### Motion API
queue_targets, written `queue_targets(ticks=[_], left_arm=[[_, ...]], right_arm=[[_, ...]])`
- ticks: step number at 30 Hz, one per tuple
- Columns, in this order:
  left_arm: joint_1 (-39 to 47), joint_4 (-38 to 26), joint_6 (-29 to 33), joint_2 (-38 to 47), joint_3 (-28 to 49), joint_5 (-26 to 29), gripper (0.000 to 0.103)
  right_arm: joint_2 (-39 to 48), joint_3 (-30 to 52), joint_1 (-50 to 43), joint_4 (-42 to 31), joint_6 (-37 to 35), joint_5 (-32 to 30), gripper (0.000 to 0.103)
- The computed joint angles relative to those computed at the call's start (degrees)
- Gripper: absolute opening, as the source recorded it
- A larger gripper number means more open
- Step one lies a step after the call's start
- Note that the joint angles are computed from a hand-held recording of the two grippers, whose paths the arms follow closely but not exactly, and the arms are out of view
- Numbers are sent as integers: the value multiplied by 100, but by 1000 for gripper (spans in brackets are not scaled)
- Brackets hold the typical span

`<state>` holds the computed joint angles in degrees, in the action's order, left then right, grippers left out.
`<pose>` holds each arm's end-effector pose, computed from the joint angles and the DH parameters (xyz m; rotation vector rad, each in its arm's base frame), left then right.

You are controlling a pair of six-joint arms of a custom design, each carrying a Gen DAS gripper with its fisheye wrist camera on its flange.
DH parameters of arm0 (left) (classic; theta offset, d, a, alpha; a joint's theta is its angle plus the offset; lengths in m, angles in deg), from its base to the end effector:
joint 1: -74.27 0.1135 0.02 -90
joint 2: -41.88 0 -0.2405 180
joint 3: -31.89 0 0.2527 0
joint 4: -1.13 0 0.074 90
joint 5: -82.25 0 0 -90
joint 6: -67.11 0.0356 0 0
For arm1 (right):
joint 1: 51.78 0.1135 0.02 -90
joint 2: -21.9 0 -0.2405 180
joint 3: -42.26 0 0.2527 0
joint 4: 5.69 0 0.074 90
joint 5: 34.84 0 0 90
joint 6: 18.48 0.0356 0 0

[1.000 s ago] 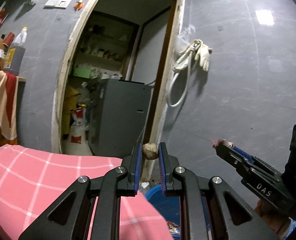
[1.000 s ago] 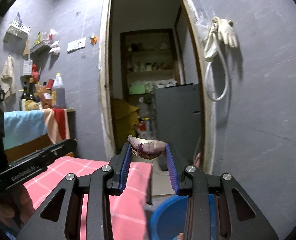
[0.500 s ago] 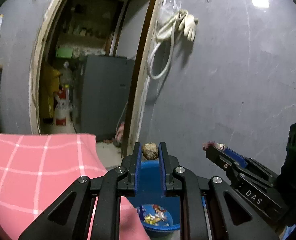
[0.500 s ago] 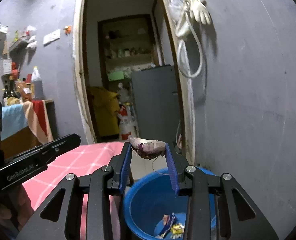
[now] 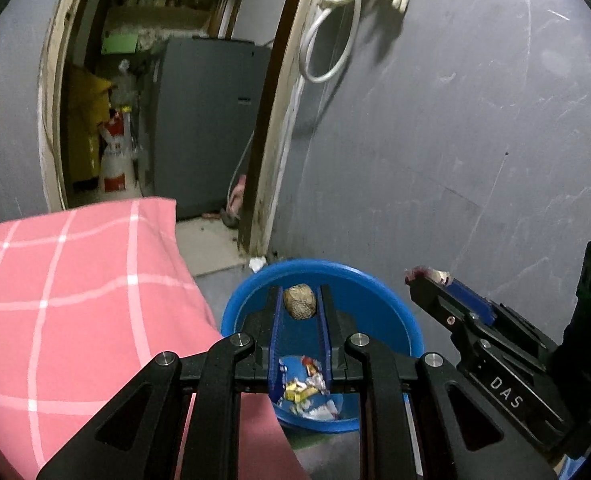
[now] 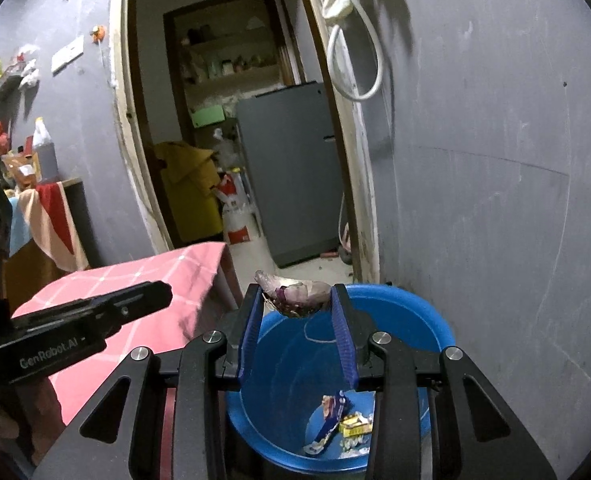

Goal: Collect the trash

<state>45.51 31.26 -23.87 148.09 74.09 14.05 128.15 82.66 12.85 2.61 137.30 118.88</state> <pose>0.2450 -0.1496 0.0576 0.7434 2.0705 -0.7067 0.1312 0.2021 0.0381 0.3670 1.9189 0.0068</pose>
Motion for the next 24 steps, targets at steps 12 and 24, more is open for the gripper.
queue_targets(ticks=[12, 24], left_arm=[[14, -810, -28, 541, 668, 272, 33], [375, -395, -127, -197, -31, 437, 45]], right_arm=[[212, -133, -649, 602, -62, -980, 41], [-472, -43, -72, -877, 794, -302, 56]])
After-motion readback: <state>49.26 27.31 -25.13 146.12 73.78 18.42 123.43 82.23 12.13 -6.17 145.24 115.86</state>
